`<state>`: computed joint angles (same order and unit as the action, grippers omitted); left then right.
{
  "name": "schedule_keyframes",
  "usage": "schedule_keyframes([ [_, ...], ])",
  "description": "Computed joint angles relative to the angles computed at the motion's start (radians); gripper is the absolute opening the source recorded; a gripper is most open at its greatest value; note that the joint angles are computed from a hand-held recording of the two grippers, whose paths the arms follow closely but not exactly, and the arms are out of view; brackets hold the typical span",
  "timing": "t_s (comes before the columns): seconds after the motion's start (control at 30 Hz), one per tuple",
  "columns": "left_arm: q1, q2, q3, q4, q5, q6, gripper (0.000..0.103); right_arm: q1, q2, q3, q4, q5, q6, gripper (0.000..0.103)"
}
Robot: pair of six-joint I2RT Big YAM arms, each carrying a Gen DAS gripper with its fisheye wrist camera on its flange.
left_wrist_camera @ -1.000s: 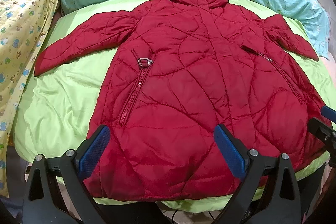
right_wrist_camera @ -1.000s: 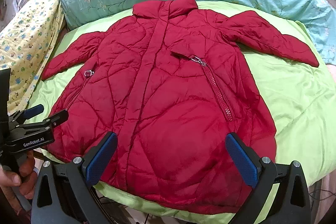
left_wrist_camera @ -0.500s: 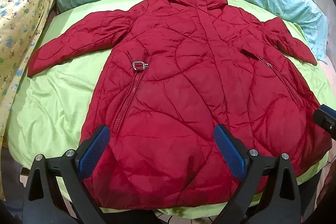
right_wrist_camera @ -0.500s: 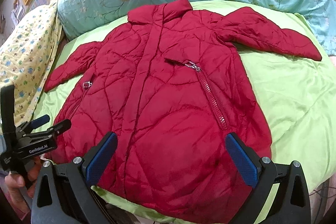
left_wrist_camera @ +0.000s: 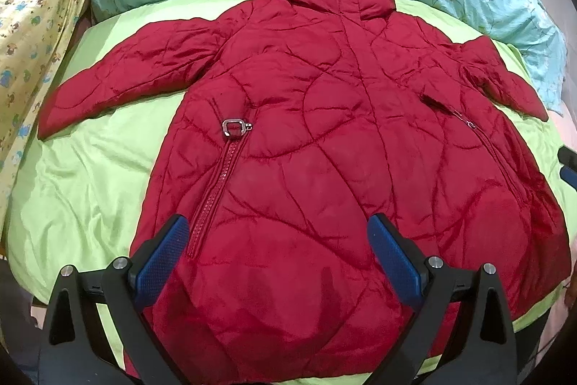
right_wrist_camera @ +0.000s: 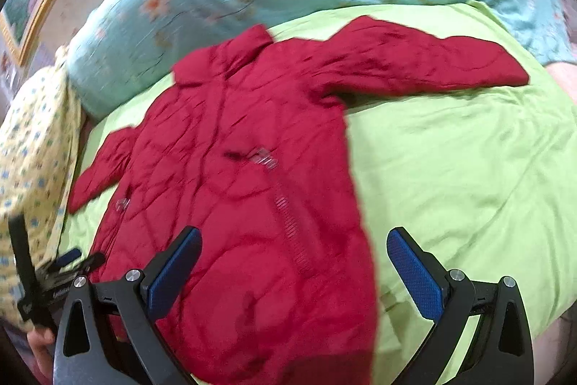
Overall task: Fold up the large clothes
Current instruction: 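Grasp a jacket sleeve with the right tool and fold it across the body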
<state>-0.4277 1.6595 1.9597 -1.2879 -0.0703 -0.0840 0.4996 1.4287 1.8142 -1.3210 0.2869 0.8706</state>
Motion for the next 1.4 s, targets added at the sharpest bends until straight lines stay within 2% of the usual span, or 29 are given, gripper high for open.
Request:
schedule_keyframes([
  [0.1,-0.001,0.014,0.015,-0.002,-0.008,0.004,0.1,-0.069,-0.026,-0.043,0.028,-0.045,0.015,0.103],
  [0.27,0.0,0.04,0.038,-0.011,-0.006,0.001,0.1,-0.155,-0.062,-0.1,0.06,-0.053,0.018,0.103],
  [0.47,-0.004,0.058,0.047,-0.012,0.003,0.0,0.1,-0.281,-0.104,-0.178,0.154,-0.07,0.01,0.102],
  [0.53,-0.003,0.067,0.054,-0.011,0.011,-0.003,0.1,-0.328,-0.113,-0.206,0.196,-0.088,0.014,0.096],
  [0.6,-0.005,0.08,0.068,-0.018,0.011,-0.005,0.1,-0.381,-0.12,-0.236,0.247,-0.118,0.014,0.086],
  [0.73,-0.009,0.099,0.084,-0.03,0.011,-0.005,0.1,-0.47,-0.106,-0.267,0.304,-0.145,0.006,0.077],
  [0.8,-0.011,0.108,0.091,-0.036,0.006,0.001,0.1,-0.522,-0.093,-0.286,0.35,-0.185,0.027,0.065],
  [0.93,-0.016,0.133,0.117,-0.062,-0.004,0.001,0.1,-0.591,-0.064,-0.308,0.432,-0.235,0.051,0.061],
  [1.03,-0.02,0.152,0.14,-0.075,-0.006,-0.003,0.1,-0.622,-0.045,-0.327,0.494,-0.276,0.083,0.055],
  [1.17,-0.027,0.174,0.169,-0.088,-0.012,0.001,0.1,-0.643,-0.021,-0.326,0.542,-0.258,0.088,0.044],
  [1.27,-0.03,0.19,0.189,-0.096,-0.012,0.0,0.1,-0.642,-0.011,-0.31,0.567,-0.208,0.063,0.019],
  [1.3,-0.03,0.193,0.193,-0.098,-0.01,-0.001,0.1,-0.639,-0.012,-0.307,0.577,-0.202,0.053,0.015],
  [1.4,-0.032,0.2,0.202,-0.099,-0.005,-0.003,0.1,-0.613,-0.009,-0.275,0.591,-0.17,-0.013,0.01],
])
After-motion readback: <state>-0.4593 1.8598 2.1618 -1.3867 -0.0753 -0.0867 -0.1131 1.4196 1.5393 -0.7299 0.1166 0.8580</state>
